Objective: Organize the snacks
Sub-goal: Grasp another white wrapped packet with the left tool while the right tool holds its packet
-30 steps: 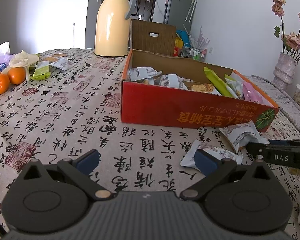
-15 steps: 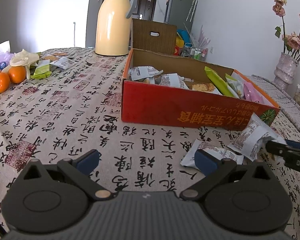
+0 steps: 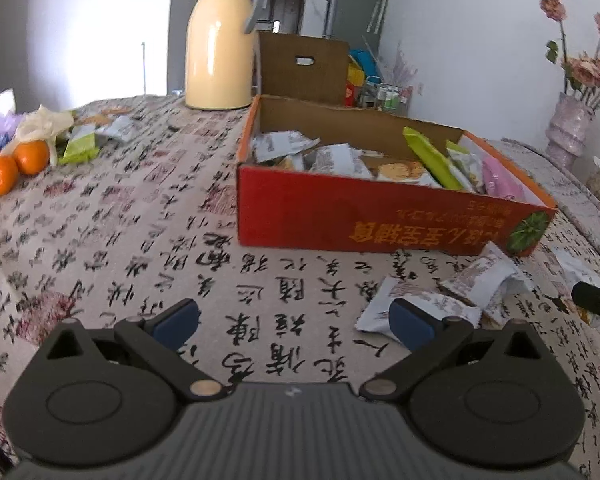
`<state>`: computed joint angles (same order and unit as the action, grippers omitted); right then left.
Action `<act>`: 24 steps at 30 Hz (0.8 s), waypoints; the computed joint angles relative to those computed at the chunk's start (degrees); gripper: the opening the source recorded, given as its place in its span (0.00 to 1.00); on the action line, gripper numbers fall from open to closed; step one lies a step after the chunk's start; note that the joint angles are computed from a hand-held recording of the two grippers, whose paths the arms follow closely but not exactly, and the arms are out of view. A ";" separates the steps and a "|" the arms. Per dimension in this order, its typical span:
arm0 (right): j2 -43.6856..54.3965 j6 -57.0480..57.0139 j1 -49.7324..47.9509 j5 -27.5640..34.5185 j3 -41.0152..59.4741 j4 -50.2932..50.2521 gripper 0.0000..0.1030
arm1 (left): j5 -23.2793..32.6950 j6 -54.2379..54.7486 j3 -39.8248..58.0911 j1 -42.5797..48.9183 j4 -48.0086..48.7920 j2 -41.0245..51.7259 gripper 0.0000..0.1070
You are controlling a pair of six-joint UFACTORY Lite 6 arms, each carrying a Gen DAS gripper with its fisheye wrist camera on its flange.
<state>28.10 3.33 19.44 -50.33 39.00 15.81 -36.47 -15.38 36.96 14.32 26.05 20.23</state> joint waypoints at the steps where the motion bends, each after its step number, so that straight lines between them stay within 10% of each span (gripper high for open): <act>1: -0.18 0.64 -0.18 -0.61 -0.75 -0.58 0.41 | 0.43 1.15 -0.51 -0.77 -0.77 -1.09 0.96; 24: -1.58 9.43 -5.05 -8.60 -9.82 -8.27 0.41 | 17.19 7.47 13.42 -18.06 -8.84 7.96 0.96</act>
<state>26.52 12.76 14.39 -58.93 29.18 7.54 -19.29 -7.91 50.38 -3.74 17.21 28.18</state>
